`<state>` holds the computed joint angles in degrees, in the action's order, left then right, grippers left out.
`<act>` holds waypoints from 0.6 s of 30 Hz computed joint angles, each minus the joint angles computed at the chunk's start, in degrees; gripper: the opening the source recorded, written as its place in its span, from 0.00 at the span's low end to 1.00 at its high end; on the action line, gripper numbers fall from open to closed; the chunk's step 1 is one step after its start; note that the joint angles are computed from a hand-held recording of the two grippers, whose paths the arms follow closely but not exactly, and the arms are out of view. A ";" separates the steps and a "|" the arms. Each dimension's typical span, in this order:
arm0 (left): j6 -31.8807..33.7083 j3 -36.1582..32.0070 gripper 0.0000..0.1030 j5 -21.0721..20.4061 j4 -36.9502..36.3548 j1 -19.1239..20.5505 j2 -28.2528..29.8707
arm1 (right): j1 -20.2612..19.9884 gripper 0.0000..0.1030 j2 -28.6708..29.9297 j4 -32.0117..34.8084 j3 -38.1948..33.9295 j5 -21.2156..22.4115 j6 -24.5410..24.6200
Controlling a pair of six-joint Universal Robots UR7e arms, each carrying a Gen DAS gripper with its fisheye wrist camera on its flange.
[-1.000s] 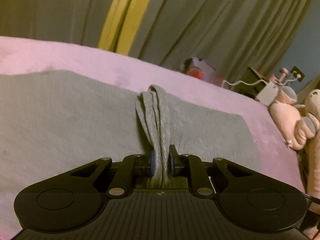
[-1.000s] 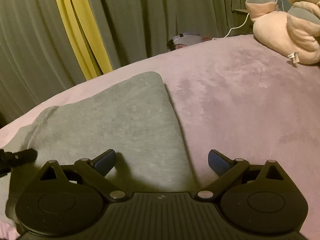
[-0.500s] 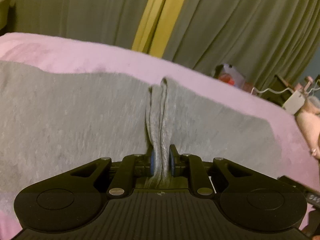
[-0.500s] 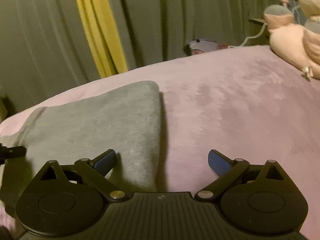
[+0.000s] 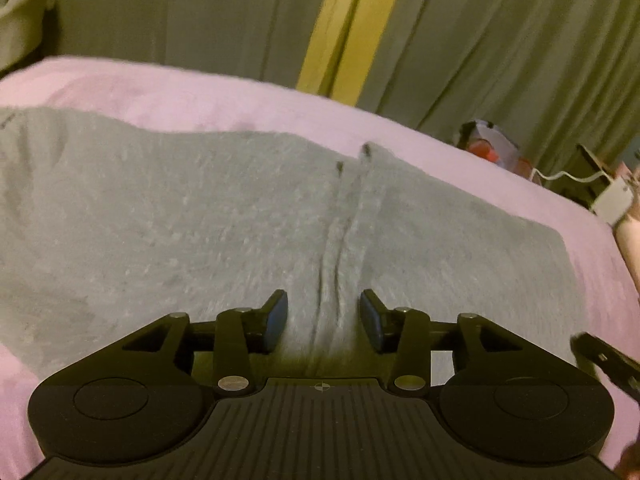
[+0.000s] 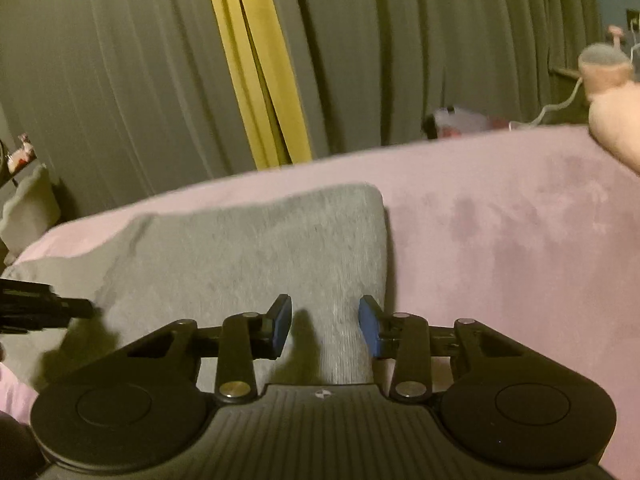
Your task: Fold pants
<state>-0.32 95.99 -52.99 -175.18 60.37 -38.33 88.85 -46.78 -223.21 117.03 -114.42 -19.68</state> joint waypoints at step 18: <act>7.44 4.68 0.64 2.11 -2.11 -0.65 1.62 | 0.58 0.46 -1.31 -2.48 2.65 1.68 2.34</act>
<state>7.12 100.67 -50.88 -177.30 59.71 -36.70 89.43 -48.09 -225.69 119.68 -112.74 -17.34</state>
